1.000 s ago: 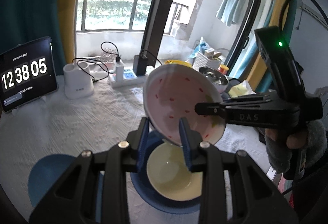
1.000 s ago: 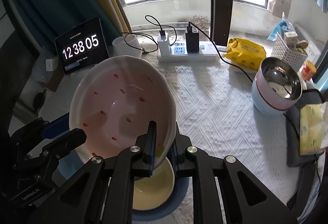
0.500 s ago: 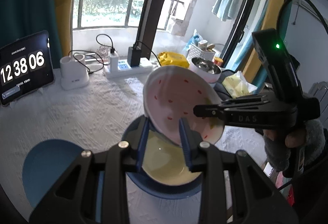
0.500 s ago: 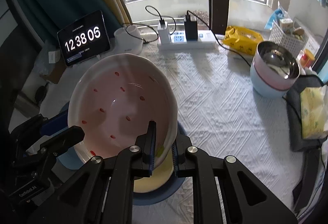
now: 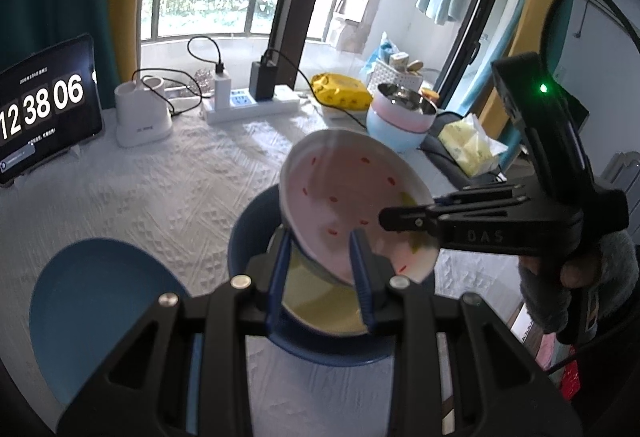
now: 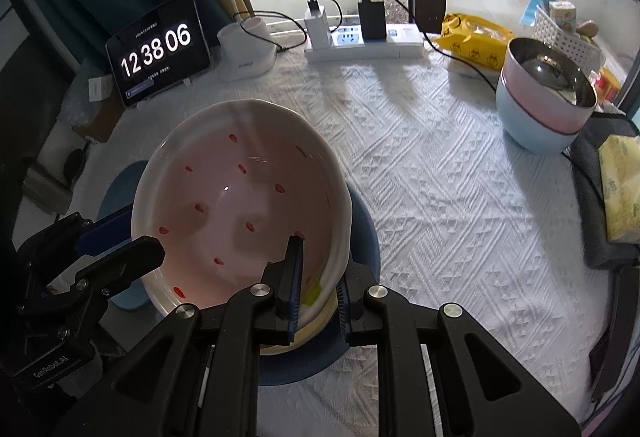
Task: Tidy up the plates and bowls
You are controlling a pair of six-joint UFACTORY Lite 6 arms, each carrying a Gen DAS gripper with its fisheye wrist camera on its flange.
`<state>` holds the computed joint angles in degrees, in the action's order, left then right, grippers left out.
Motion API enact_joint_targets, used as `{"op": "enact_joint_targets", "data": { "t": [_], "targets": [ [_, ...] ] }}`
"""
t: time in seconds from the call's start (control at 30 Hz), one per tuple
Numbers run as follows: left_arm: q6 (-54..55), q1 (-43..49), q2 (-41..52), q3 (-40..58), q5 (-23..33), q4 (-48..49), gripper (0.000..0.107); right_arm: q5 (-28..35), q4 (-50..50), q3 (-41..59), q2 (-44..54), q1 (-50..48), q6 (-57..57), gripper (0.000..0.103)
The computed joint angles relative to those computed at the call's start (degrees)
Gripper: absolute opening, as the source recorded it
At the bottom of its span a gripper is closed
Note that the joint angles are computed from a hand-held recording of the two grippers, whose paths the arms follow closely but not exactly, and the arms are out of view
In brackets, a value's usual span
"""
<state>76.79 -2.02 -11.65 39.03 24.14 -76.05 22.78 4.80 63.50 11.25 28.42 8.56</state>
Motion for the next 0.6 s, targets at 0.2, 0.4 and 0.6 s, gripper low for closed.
{"op": "enact_joint_targets", "data": {
  "t": [0.2, 0.4, 0.6],
  "targets": [
    [0.7, -0.4, 0.8, -1.1, -0.7, 0.2, 0.031, -0.5, -0.7, -1.2, 0.9, 0.7, 0.8, 0.018],
    [1.2, -0.4, -0.1, -1.8, -1.2, -0.2, 0.031, -0.3, -1.1, -1.2, 0.9, 1.0, 1.1, 0.018],
    [1.7, 0.0, 1.6, -1.9, -1.0, 0.8, 0.031, 0.3, -2.1, -0.9, 1.7, 1.8, 1.1, 0.019]
  ]
}}
